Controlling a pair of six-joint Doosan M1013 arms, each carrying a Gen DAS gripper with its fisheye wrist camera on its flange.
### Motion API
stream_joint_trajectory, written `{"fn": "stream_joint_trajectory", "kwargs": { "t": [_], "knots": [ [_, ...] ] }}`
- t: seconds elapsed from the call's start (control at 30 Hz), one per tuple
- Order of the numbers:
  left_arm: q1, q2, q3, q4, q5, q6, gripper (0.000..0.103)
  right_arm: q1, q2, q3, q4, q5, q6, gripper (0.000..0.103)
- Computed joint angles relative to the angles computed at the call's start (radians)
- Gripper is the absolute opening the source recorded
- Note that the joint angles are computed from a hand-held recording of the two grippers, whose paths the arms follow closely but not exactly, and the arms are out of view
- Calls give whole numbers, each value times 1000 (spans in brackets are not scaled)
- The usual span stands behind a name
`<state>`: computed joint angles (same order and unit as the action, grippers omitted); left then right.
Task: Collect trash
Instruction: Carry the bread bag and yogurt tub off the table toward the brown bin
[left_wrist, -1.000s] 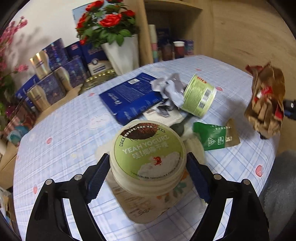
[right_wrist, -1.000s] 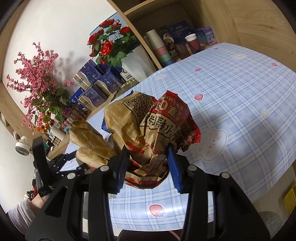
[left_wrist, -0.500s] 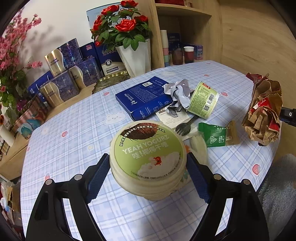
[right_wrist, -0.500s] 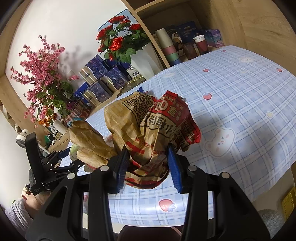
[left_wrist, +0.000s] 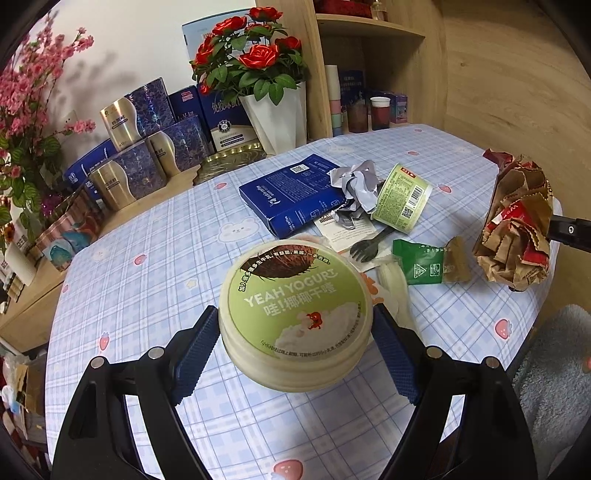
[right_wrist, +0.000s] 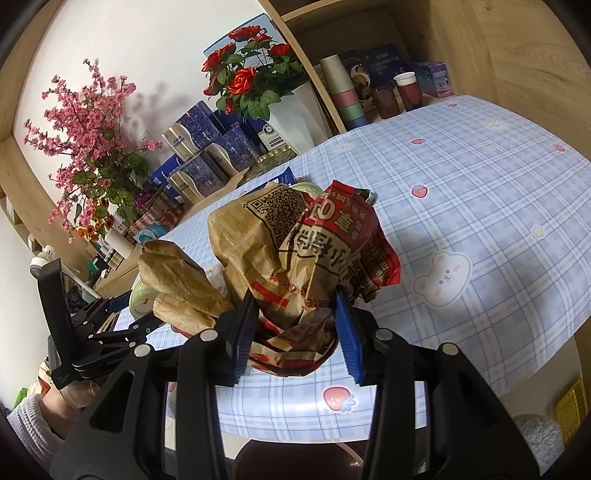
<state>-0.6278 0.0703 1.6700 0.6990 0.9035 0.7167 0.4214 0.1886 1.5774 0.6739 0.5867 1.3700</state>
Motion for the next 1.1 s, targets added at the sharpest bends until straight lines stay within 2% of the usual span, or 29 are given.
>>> {"fn": "stream_joint_trajectory", "kwargs": {
  "t": [0.5,0.7,0.9,1.1],
  "knots": [
    [-47,-49,35,33,41,-78,81,11,-24,11,-15,3,-19,43],
    [-84,-87,71,53,69,-160,81,26,-41,30,-40,8,-29,43],
    [-130,-108,91,57,152,-253,81,46,-59,51,-57,12,-51,43],
    [-184,-148,131,68,173,-410,81,69,-81,77,-85,27,-81,43]
  ]
}}
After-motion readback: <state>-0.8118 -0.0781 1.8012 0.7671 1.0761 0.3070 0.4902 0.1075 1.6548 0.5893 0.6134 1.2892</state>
